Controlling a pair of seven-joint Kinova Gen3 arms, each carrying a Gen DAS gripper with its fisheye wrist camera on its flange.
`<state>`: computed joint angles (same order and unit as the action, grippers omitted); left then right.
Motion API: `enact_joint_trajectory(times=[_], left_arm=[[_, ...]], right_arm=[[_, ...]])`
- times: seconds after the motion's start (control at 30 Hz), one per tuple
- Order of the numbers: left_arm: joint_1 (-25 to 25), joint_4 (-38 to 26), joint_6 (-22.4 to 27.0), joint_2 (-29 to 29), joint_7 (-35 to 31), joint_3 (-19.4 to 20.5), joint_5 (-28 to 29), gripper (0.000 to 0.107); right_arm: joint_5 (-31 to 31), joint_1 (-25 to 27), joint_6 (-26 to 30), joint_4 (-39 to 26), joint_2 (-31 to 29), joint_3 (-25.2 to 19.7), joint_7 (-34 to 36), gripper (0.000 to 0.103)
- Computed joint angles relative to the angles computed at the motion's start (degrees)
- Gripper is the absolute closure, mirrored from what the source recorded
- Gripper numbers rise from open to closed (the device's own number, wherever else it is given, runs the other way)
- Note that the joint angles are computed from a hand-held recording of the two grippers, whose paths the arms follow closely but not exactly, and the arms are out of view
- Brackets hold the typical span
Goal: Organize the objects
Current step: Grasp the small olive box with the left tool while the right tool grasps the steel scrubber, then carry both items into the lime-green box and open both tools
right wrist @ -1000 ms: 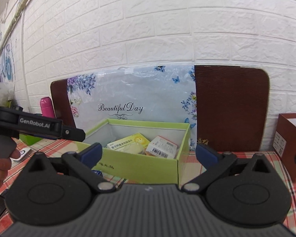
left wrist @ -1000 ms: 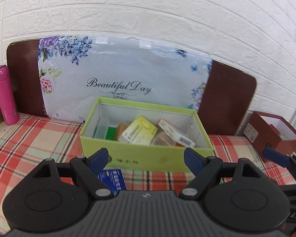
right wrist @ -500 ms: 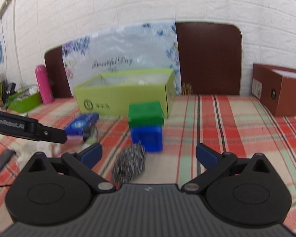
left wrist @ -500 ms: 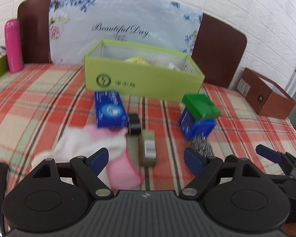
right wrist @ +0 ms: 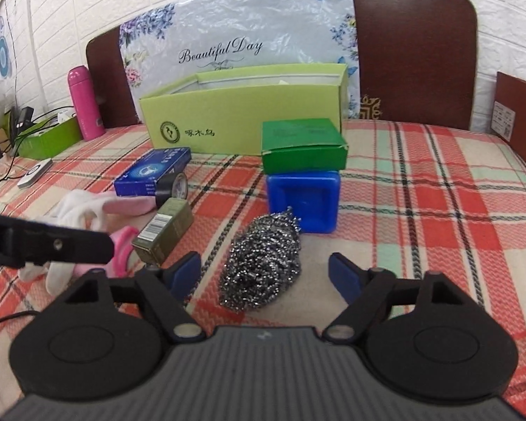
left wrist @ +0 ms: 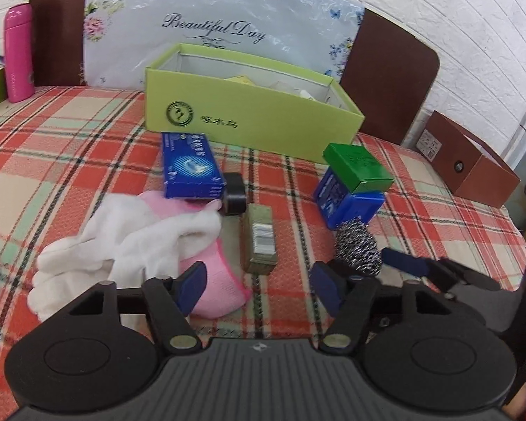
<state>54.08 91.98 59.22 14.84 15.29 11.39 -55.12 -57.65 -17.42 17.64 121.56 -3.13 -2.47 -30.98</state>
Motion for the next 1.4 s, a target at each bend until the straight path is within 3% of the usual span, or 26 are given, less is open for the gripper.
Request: enact_joint_trajectory(times=[0.07, 0.17, 0.33, 0.37, 0.4, 0.47, 0.63, 0.8, 1.0, 1.33, 1.4], left_arm=[[-0.6, -1.0, -0.8, 0.5, -1.6, -0.2, -0.3, 0.047], [-1.3, -3.2, -1.3, 2.0, -4.6, -0.9, -0.1, 0.047], [-2.7, -8.5, 1.1, 6.5, -11.2, -3.2, 3.8, 0.047], [-3.1, -8.3, -0.4, 6.4, -11.9, -3.8, 5.0, 0.057], [-4.3, -7.8, -1.8, 6.2, -12.8, -3.3, 6.0, 0.074], [-3.9, -7.9, -2.1, 6.3, -14.2, -4.5, 7.8, 0.084], [-3.2, -5.2, -4.5, 3.3, -16.1, -4.0, 9.8, 0.084], [-1.8, -2.3, -5.2, 1.3, -12.1, -3.0, 9.1, 0.084], [-2.7, -2.6, -5.5, 1.2, -11.8, -2.4, 9.4, 0.083], [-2.3, -1.9, -5.7, 1.3, -12.1, -2.0, 9.0, 0.083], [-2.3, -1.5, -6.2, 1.2, -11.6, -2.1, 8.7, 0.083]], right_arm=[[-0.4, 0.4, 1.5, -0.1, 0.2, 0.5, 0.4, 0.059], [-1.3, 1.3, 2.5, 0.7, -0.9, 1.0, 1.0, 0.062], [3.2, 2.2, 5.0, 2.3, -4.4, 2.9, -2.7, 0.062], [3.6, 2.1, 5.7, 2.7, -5.2, 3.6, -2.9, 0.062], [4.2, 2.0, 6.7, 3.0, -6.0, 4.5, -3.2, 0.062], [4.9, 1.6, 7.9, 3.6, -7.2, 5.8, -3.4, 0.062], [7.9, 0.8, 7.8, 4.3, -8.2, 6.3, -6.8, 0.055], [9.2, -0.6, 6.9, 4.3, -8.0, 7.0, -8.8, 0.051], [11.1, -1.9, 5.8, 4.7, -9.3, 7.5, -10.9, 0.045], [14.5, -3.8, 5.4, 3.9, -8.9, 8.3, -14.8, 0.045], [14.4, -4.1, 5.9, 3.7, -8.5, 8.7, -14.5, 0.053]])
